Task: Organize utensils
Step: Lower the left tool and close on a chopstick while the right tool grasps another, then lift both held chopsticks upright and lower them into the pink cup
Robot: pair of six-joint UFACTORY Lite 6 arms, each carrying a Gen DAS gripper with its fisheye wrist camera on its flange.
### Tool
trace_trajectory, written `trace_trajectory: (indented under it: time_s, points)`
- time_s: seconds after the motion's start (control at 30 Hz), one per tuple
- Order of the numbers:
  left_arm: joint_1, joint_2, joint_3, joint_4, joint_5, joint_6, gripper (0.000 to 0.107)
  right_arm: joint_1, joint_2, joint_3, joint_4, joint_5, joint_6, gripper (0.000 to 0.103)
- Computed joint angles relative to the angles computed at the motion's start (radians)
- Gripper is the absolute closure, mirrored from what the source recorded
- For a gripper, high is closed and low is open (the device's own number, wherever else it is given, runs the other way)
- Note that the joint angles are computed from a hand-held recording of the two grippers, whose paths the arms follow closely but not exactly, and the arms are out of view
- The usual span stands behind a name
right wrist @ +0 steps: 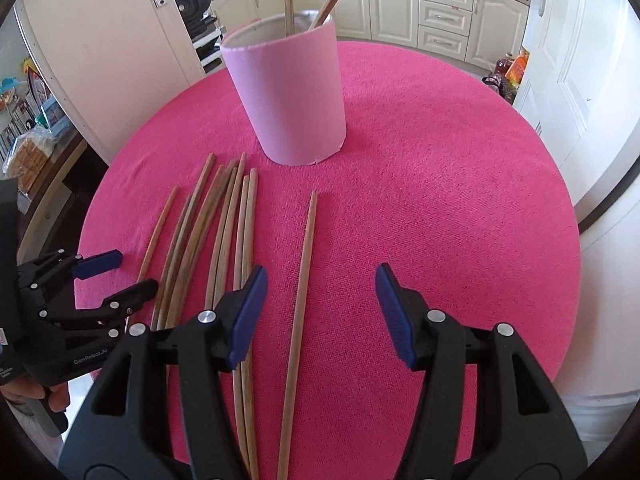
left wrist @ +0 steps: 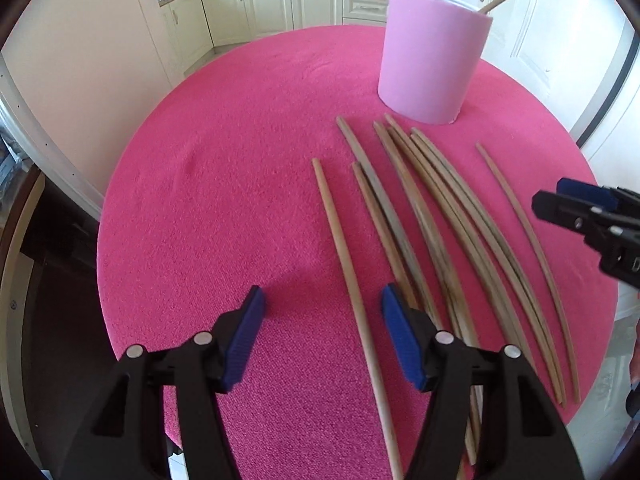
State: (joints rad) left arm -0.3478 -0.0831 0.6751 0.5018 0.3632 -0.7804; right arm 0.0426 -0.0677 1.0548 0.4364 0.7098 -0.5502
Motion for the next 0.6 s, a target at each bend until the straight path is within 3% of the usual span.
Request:
trace_trajectory:
  time_s: [0.07,0.17,0.4,0.6]
  points:
    - [0.004,-0.003,0.004,-0.022,-0.008,0.019,0.072,0.025,0.011,0.007,-0.031,0.001,0.025,0.048]
    - [0.034,0.013,0.027,-0.15,-0.024,0.131,0.096,0.065,0.039,0.03,-0.101,0.011,0.081,0.071]
    - [0.134,-0.029,0.005,-0.466,-0.058,0.45,0.101,0.104,0.095,0.059,-0.155,0.016,0.109,0.089]
    - [0.141,-0.086,-0.021,-0.568,-0.136,0.52,0.101,0.052,0.068,0.027,-0.062,-0.015,0.014,0.097]
